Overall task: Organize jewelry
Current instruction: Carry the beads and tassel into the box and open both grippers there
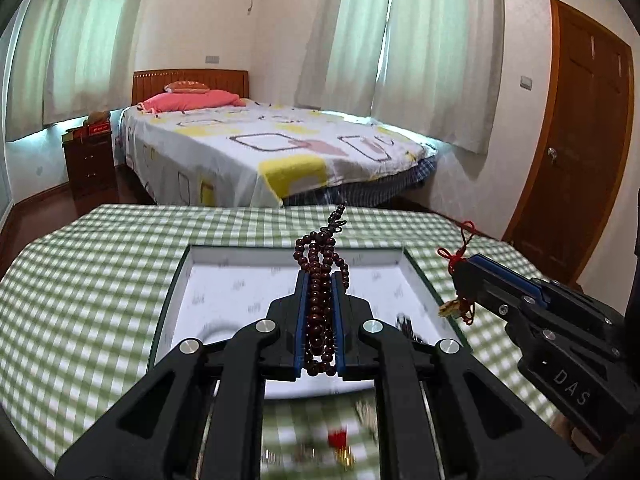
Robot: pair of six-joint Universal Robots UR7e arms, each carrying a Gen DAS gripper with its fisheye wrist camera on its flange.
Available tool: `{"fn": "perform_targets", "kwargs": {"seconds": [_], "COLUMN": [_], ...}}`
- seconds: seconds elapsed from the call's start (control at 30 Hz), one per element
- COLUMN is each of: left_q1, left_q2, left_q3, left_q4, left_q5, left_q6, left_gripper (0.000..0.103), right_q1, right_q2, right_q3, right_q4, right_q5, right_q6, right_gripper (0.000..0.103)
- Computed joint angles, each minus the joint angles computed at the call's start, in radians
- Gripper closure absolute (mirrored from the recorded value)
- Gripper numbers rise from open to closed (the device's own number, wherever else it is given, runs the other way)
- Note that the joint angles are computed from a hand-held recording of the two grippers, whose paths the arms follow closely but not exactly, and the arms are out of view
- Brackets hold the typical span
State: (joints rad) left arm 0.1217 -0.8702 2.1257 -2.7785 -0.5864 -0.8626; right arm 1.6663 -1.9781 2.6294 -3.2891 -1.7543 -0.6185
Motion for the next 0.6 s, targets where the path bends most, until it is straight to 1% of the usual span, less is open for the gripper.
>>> {"fn": "perform_targets", "kwargs": {"seconds": [0.07, 0.13, 0.23, 0.33, 0.4, 0.53, 0.6], "left_q1": [0.029, 0.065, 0.112, 0.142, 0.157, 0.184, 0.193], "left_q2": [0.025, 0.052, 0.094, 0.123, 0.134, 0.148, 0.146], "left_q3": [-0.021, -0.036, -0.052, -0.059, -0.054, -0.063, -0.066], "left_q4": [-0.028, -0.043, -0.030, -0.005, -0.001, 0.017, 0.022], "left_q5": [-0.009, -0.042, -0.092, -0.121, -0.136, -0.167, -0.184], "left_q6": [0.038, 0.053, 0.049, 0.037, 0.033, 0.031, 0.024], "left_gripper": [0.092, 0.092, 0.092, 0.092, 0.092, 0.092, 0.092], "right_q1": [-0.017, -0.046, -0.114, -0.149, -0.170, -0.185, -0.171], "right_q2": [0.057, 0.090, 0.151, 0.208, 0.227, 0.238, 0.250], "right_q3": [-0.018, -0.027, -0.034, -0.039, -0.044, -0.064, -0.073], "right_q4": [-0.032, -0.029, -0.014, -0.015, -0.002, 0.058, 0.059], "right_q5": [0.007, 0.017, 0.026, -0.002, -0.014, -0.031, -0.063], "right_q6": [-0.004, 0.003, 0.009, 0.007, 0.013, 0.041, 0.044], "right_gripper": [0.093, 0.093, 0.093, 0.093, 0.093, 0.093, 0.093]}}
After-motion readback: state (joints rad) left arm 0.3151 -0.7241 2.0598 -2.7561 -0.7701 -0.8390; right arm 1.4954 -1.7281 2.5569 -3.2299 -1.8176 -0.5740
